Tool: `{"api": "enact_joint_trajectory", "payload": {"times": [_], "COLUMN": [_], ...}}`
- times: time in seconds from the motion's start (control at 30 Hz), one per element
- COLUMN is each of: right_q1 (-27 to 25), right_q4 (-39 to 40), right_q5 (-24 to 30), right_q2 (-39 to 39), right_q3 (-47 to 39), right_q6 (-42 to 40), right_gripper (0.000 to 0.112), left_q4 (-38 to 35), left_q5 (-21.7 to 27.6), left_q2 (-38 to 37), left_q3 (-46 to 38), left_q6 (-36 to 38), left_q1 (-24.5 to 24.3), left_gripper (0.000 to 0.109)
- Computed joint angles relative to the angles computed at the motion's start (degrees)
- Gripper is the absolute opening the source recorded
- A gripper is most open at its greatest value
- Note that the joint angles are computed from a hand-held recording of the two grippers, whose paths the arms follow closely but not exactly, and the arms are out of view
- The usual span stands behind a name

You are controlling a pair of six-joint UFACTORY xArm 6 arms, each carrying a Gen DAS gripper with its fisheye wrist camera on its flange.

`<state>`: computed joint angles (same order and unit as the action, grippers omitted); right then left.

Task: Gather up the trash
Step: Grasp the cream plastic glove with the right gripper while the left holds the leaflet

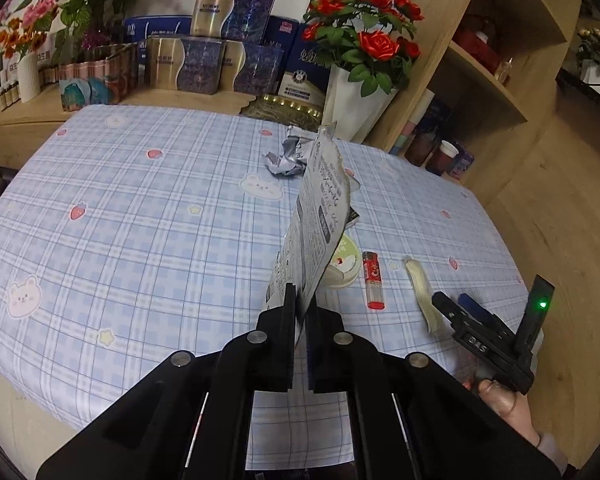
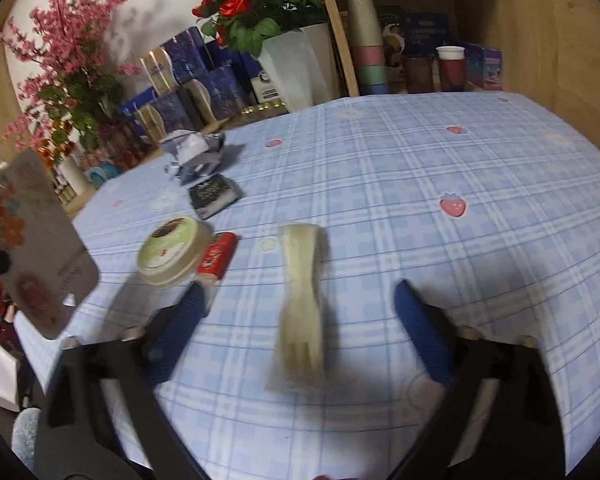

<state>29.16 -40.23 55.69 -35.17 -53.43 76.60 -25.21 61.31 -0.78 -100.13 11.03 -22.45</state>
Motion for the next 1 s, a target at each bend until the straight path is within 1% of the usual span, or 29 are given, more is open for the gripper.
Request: {"api": "enact_joint_trajectory", "payload": {"times": [0.07,0.1,0.13,0.2,0.23,0.3,0.37,0.4,0.43,0.47,0.5,0.53,0.67,0.77,0.83,0.9,1.0], "right_q1": [-0.3,-0.7,-0.5,0.2,0.0,-0.8,-0.5,0.3,0.8,1.1,1.2,1.3,0.6,0.5,0.4,0.8,2.7], "right_q4": [1.8,3.2,3.4,3.2,4.1,6.1,5.5,4.7,4.2,3.9,3.8,3.7,4.2,3.3,3.1,2.8,2.1], "right_q5": [2.2,2.4,3.5,5.9,6.5,7.4,8.9,10.9,11.7,11.5,11.0,10.8,7.7,5.4,2.8,1.3,1.2], "right_q2": [2.0,2.9,4.0,6.5,7.3,8.4,9.1,10.2,10.7,10.7,10.5,10.3,7.9,6.3,4.2,2.2,0.9], "right_q3": [-1.8,-2.5,-3.6,-5.8,-6.5,-7.1,-7.9,-9.0,-9.5,-9.5,-9.2,-9.0,-6.7,-5.3,-3.6,-2.2,-1.6], "right_q6": [-1.8,-3.5,-4.8,-7.0,-7.8,-8.4,-8.3,-8.5,-8.8,-9.1,-9.5,-9.5,-8.2,-6.7,-5.1,-3.3,-2.3], "right_gripper": [0.077,0.071,0.068,0.068,0.066,0.06,0.058,0.051,0.035,0.026,0.024,0.024,0.024,0.024,0.014,0.014,0.014], "left_q4": [-0.7,-1.0,-1.3,-1.4,-1.3,-1.4,-1.7,-1.7,-1.8,-2.0,-2.3,-2.6,-3.7,-4.3,-4.6,-5.2,-6.0], "left_q5": [-0.4,-0.4,-0.7,-1.4,-1.7,-2.0,-2.1,-2.3,-2.4,-2.4,-2.4,-2.3,-2.0,-1.3,-0.8,-0.3,0.7], "left_q2": [-0.5,-0.5,-0.8,-1.7,-2.0,-2.5,-3.1,-3.4,-3.8,-4.1,-4.4,-4.7,-6.3,-8.1,-9.3,-10.8,-12.8], "left_q3": [0.4,0.5,0.9,2.1,2.6,3.6,4.7,5.2,5.9,6.4,6.8,7.2,9.0,10.6,11.6,12.8,14.4], "left_q6": [0.2,0.3,0.5,1.0,1.2,1.4,1.7,1.9,2.1,2.2,2.4,2.6,3.2,3.9,4.4,5.0,5.8], "left_q1": [0.2,0.4,0.7,1.1,1.3,1.7,2.1,2.2,2.3,2.5,2.7,2.9,3.5,4.2,4.6,5.2,6.2], "left_gripper": [0.004,0.004,0.004,0.004,0.004,0.004,0.004,0.004,0.004,0.004,0.004,0.004,0.004,0.004,0.004,0.004,0.004]}}
